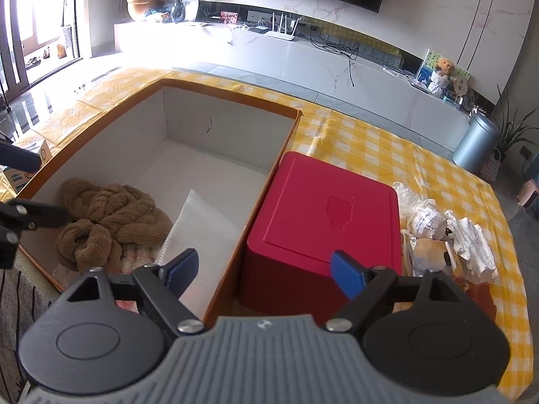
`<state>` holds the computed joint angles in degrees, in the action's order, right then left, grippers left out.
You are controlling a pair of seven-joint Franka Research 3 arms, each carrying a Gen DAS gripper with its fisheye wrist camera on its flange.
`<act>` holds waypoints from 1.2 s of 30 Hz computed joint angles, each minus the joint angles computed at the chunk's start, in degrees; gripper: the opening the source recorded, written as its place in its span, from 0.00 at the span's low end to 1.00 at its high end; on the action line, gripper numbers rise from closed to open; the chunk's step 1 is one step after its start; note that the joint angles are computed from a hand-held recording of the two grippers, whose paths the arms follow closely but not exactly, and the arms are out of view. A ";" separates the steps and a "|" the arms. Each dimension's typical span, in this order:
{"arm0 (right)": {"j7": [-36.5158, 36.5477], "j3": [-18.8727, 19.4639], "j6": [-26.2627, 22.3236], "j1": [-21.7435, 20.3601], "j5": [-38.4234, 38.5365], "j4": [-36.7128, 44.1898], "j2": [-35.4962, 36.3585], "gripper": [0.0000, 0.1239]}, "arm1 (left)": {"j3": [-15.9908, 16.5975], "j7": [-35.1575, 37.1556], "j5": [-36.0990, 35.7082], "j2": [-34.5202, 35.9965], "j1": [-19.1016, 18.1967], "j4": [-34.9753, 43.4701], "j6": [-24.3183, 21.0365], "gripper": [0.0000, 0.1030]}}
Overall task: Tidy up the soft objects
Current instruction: 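Lower the brown towel into the white box and open the left gripper, then move the right gripper to the brown bear-shaped sponge and grasp it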
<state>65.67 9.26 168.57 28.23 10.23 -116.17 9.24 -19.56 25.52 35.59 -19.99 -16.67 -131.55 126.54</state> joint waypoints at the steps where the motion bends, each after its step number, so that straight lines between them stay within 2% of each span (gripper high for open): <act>1: -0.47 0.26 0.19 -0.16 0.53 -0.12 -0.12 0.69 | -0.43 -1.09 0.81 -0.69 0.14 -0.25 -0.18 0.75; 9: -2.46 0.79 0.86 -0.56 2.78 -0.60 -0.62 0.71 | -0.92 -11.29 4.14 -4.57 2.87 -2.43 4.52 0.76; 13: -8.14 2.66 0.49 -2.67 9.50 -0.52 -1.15 0.71 | -1.44 -16.50 5.35 -4.67 4.23 -2.54 4.88 0.76; 18: -14.30 3.14 3.42 -5.02 20.67 -1.60 -3.40 0.71 | -1.75 -20.94 8.13 -5.30 4.96 -3.38 8.46 0.76; 22: -7.20 -0.70 9.06 -4.88 16.97 -4.82 -5.92 0.74 | -1.32 -19.00 7.44 -3.53 3.96 -2.44 11.02 0.76; 25: -5.33 -1.72 10.54 -6.86 19.99 -5.60 -6.67 0.74 | -1.10 -18.85 6.29 -1.12 3.57 -0.89 13.32 0.76; 26: -2.73 -2.47 10.66 -7.24 19.10 -5.77 -6.65 0.74 | -0.93 -18.49 5.93 -0.30 3.41 -0.34 14.10 0.76; 29: 20.33 -9.45 11.73 -5.84 0.07 -7.10 -6.13 0.74 | -1.09 -16.74 5.89 3.35 3.01 2.72 14.86 0.74; 30: 24.76 -10.70 12.05 -5.87 -3.18 -7.17 -5.76 0.74 | -1.23 -16.26 6.03 4.60 2.82 3.96 14.32 0.74; 33: 28.72 -10.04 12.23 -8.53 -1.27 -6.40 -3.62 0.74 | -1.51 -16.04 7.57 8.67 2.09 7.93 12.66 0.74; 36: 39.13 -15.08 6.98 -5.96 -8.04 -3.37 -0.45 0.75 | -0.20 -13.41 6.11 12.20 0.57 10.89 13.06 0.74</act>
<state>104.80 -5.82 175.55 22.28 2.19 -119.54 8.79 -19.76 12.11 41.70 -7.79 -16.10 -120.66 139.60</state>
